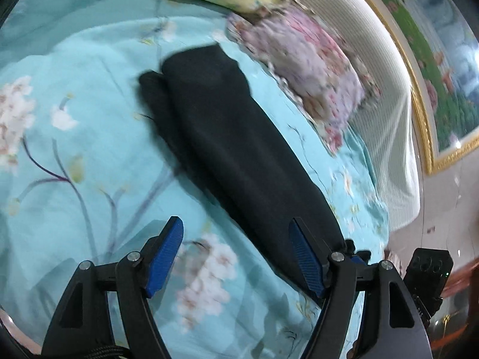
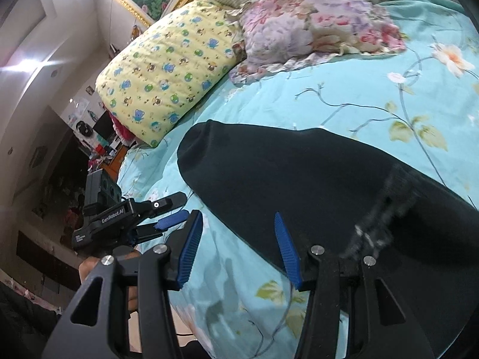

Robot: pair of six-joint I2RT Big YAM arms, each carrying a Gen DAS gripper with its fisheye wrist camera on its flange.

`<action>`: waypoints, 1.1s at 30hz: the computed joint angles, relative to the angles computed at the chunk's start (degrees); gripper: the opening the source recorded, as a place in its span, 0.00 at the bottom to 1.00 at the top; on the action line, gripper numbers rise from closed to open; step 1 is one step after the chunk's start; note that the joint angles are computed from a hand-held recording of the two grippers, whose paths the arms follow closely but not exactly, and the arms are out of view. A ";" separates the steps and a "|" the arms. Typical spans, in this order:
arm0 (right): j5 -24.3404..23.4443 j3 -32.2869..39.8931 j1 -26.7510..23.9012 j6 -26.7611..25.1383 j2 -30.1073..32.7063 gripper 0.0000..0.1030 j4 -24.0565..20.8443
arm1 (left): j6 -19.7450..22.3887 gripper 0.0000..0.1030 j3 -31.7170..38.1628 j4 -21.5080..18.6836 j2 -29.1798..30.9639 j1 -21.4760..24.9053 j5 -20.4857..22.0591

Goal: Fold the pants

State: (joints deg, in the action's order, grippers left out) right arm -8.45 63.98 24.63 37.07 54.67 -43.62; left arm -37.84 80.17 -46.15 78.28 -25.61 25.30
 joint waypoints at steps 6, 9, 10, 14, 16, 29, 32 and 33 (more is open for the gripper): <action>-1.71 4.33 0.00 -2.59 4.98 0.50 -0.54 | -0.65 0.72 -0.53 0.07 0.61 2.20 1.05; -2.46 6.74 -0.49 -4.22 7.62 0.50 -1.03 | -2.03 0.72 -0.20 0.86 1.33 2.13 1.70; -2.89 7.67 -0.78 -4.68 8.64 0.50 -1.26 | -1.81 0.72 0.19 0.69 1.80 2.32 2.02; -4.70 11.96 -2.01 -7.06 13.36 0.50 -2.05 | -2.86 0.72 1.70 0.93 3.27 2.28 0.95; -5.79 13.76 -2.73 -8.08 15.38 0.50 -2.33 | -3.97 0.73 2.07 1.52 4.00 2.72 0.97; -12.31 35.00 -6.03 -17.48 35.18 0.50 -10.71 | -5.41 0.76 6.72 3.31 8.93 3.31 -1.35; -13.26 42.18 -6.00 -21.60 40.59 0.50 -15.35 | -5.37 0.76 7.19 3.81 9.42 3.33 -1.81; -14.01 45.38 -6.00 -23.01 42.84 0.50 -17.73 | -5.28 0.76 7.35 3.99 9.58 3.37 -1.92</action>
